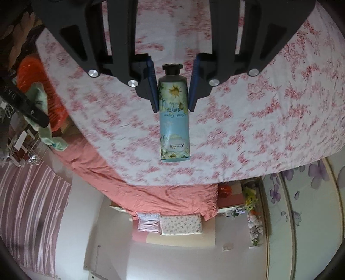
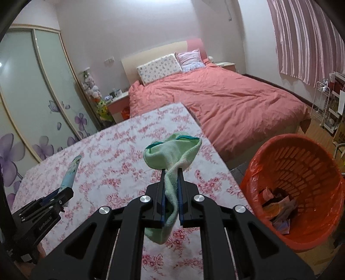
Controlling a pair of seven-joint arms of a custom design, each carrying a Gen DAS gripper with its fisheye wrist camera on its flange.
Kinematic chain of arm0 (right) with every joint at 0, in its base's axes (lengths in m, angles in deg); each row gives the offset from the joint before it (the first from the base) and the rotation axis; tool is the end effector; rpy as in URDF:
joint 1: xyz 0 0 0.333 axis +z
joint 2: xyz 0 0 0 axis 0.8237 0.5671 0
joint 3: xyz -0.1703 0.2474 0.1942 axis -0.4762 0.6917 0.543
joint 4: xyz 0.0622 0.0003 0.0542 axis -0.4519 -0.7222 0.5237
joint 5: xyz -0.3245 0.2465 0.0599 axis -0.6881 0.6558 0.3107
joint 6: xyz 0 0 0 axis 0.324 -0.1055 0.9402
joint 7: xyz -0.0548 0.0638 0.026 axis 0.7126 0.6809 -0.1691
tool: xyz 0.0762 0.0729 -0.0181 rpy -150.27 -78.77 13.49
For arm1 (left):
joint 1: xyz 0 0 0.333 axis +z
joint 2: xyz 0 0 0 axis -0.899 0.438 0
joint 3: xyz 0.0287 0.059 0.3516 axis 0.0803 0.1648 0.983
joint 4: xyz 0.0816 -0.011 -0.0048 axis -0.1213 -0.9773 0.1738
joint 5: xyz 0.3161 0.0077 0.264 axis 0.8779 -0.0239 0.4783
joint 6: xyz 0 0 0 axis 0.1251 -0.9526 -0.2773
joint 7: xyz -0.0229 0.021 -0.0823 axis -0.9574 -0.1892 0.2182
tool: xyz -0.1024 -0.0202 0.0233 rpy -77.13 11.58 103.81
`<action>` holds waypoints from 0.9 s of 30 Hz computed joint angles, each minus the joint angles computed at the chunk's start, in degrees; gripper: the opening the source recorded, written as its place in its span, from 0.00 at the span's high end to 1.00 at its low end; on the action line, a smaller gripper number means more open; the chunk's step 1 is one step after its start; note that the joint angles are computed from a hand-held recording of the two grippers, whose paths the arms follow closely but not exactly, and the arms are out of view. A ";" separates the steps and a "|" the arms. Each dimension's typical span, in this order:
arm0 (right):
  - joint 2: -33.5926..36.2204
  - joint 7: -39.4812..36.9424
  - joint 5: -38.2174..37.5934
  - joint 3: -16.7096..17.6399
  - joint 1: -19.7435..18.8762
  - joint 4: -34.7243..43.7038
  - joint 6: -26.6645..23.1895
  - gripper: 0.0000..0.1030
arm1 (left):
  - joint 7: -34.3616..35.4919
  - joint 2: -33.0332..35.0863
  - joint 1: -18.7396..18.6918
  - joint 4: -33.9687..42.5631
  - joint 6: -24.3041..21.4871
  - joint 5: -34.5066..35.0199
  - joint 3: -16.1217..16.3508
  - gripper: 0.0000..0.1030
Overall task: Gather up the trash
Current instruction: 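Carry tube and cloth over the orange basket and open both tools to drop them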
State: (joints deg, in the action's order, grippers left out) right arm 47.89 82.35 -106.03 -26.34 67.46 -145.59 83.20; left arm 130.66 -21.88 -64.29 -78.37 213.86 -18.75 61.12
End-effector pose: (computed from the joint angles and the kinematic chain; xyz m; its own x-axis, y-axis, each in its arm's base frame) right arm 0.4828 0.2698 0.5619 -0.0145 -0.9557 -0.2941 -0.6250 0.2382 -0.7434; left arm 0.5155 -0.1146 0.5251 -0.0376 -0.9968 0.0706 -0.6925 -0.0249 -0.7210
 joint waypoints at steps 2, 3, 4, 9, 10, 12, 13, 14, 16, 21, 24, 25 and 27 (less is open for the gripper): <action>-1.38 0.73 -0.50 -0.18 -0.63 -1.03 0.71 0.91 | 0.67 -0.34 -1.07 0.33 0.13 -0.77 -0.09 0.74; -1.94 0.97 -0.65 -0.08 -1.08 -1.47 1.00 0.91 | 0.79 -0.44 -1.44 0.55 0.23 -0.91 -0.32 0.74; -2.70 1.42 -0.99 0.10 -1.75 -2.05 1.31 0.91 | 1.12 -0.49 -2.11 0.83 0.28 -1.43 -0.41 0.74; -6.34 2.87 -1.57 1.54 -5.80 -5.14 2.77 0.91 | 4.75 -0.06 -6.76 2.37 0.61 -6.49 0.20 0.74; -7.35 3.41 -1.97 2.09 -7.09 -5.90 2.99 0.91 | 5.54 0.23 -7.77 2.88 0.76 -7.40 0.05 0.74; -9.00 4.22 -2.45 3.16 -9.61 -7.27 3.56 0.91 | 7.27 0.74 -9.64 3.72 0.92 -9.24 -0.02 0.74; -9.98 4.35 -2.35 3.39 -10.72 -8.17 3.95 0.91 | 8.08 1.18 -10.48 4.25 0.98 -10.10 -0.12 0.73; -10.95 4.30 -1.99 3.51 -11.79 -9.11 4.36 0.91 | 8.92 1.58 -11.31 4.75 1.02 -10.98 -0.22 0.73; -12.57 3.91 -0.98 3.98 -13.94 -10.77 5.11 0.91 | 11.59 2.95 -13.79 6.32 0.97 -13.65 -0.33 0.73; -14.95 1.63 3.01 3.38 -17.54 -14.41 7.64 0.91 | 19.76 7.73 -18.35 11.16 0.55 -21.00 -1.48 0.73; -14.80 0.38 5.49 3.12 -19.54 -15.60 9.30 0.91 | 22.19 11.17 -18.94 14.34 -0.21 -22.16 -3.46 0.73; -14.67 0.00 6.23 3.17 -20.31 -15.92 9.73 0.91 | 23.23 12.66 -19.05 15.70 -0.74 -22.65 -4.16 0.73; -14.38 -0.92 7.85 3.39 -21.24 -16.28 10.14 0.91 | 23.67 15.35 -19.22 18.24 -1.92 -22.15 -5.35 0.73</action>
State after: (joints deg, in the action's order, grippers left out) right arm 33.51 81.42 -98.19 -22.94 46.21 -161.87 93.35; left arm 154.32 -6.53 -83.51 -60.14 211.94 -40.90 55.77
